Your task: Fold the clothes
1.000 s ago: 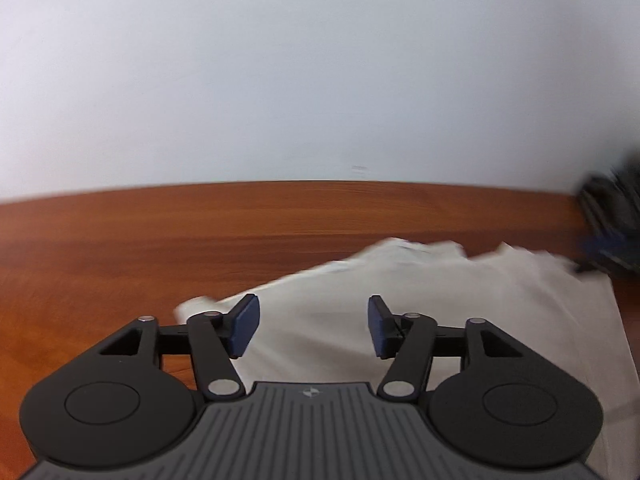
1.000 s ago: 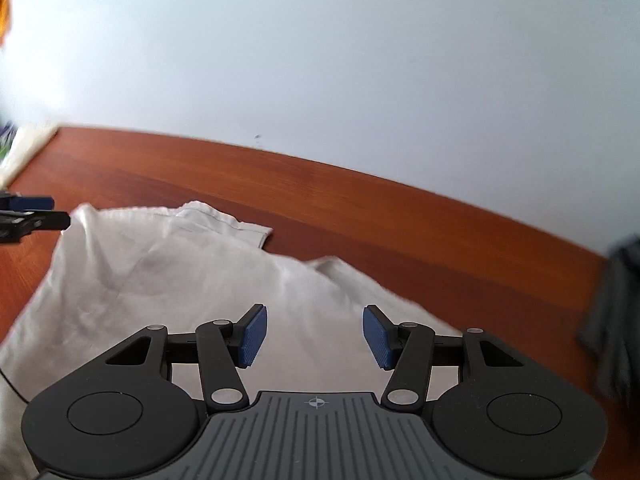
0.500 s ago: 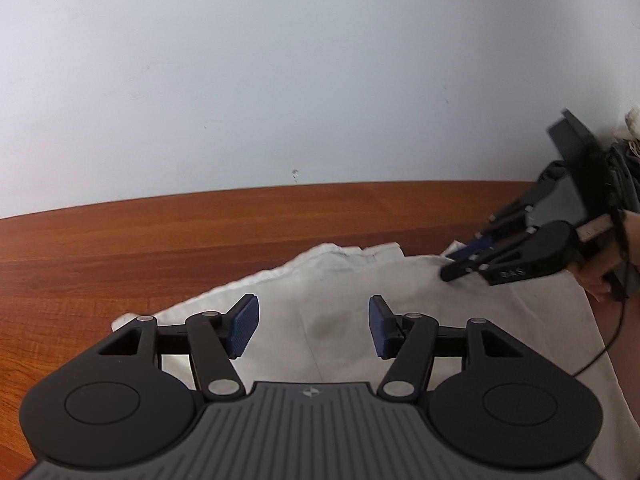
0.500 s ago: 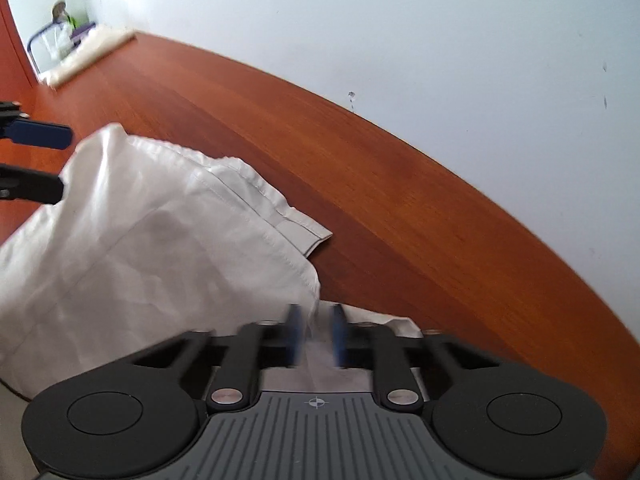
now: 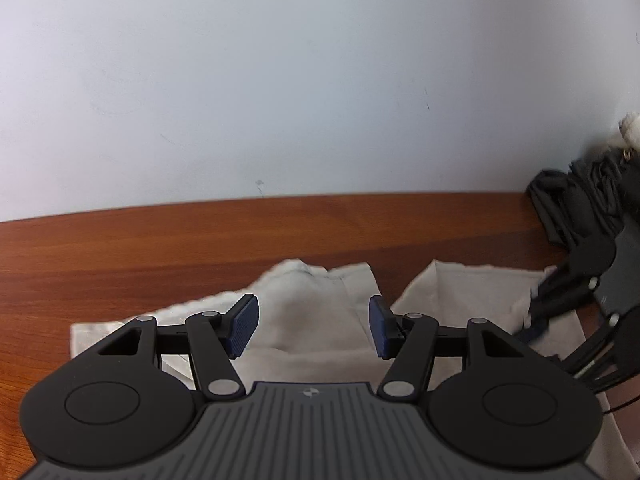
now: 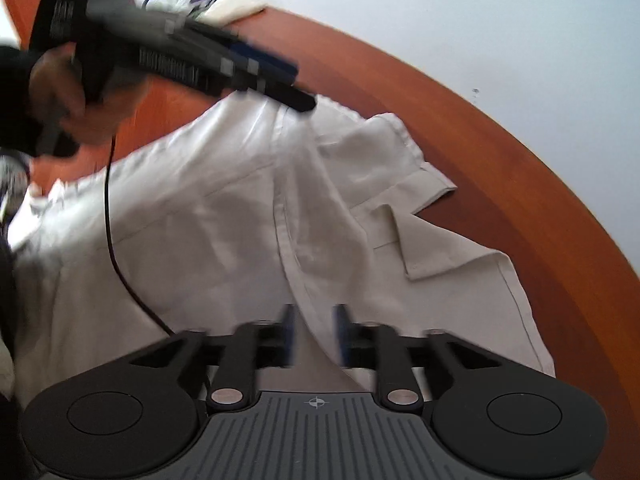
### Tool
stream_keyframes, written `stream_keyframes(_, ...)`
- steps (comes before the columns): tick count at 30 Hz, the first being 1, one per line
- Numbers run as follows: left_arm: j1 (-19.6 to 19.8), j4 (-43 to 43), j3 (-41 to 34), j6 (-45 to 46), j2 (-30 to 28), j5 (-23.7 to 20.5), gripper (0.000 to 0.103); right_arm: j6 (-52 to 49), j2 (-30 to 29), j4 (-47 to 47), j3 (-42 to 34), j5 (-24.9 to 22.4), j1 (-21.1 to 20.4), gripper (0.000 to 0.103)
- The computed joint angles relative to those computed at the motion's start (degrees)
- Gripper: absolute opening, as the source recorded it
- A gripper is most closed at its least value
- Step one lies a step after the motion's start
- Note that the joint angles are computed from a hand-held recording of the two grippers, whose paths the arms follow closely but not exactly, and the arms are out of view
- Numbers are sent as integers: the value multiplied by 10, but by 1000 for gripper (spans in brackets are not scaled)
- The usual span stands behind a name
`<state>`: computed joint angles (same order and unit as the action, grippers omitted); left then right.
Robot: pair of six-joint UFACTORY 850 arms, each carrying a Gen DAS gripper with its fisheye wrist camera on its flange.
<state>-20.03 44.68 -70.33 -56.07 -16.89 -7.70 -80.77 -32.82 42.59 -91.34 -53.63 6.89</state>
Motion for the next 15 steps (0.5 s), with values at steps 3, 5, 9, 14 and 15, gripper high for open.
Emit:
stream_keyframes(3,-7,-15,-1,17,-9,-1,66,13,4,76,5,8,-16,47)
stream_keyframes(5,-8,6,-11,-2,-31,2,66,15,12,118,18,49,-18,50)
stream_keyframes(9,-14,73,1,-68,-26,-1,66,94,2,89,8,128,-6,56)
stream_keyframes(14,-20,128,27,-131,-5,-9,66,108,-16,85,6,150,7,52)
stream_keyframes(15,-21,135,33,-139,0,-10,66,105,-17,82,10,160,12,45)
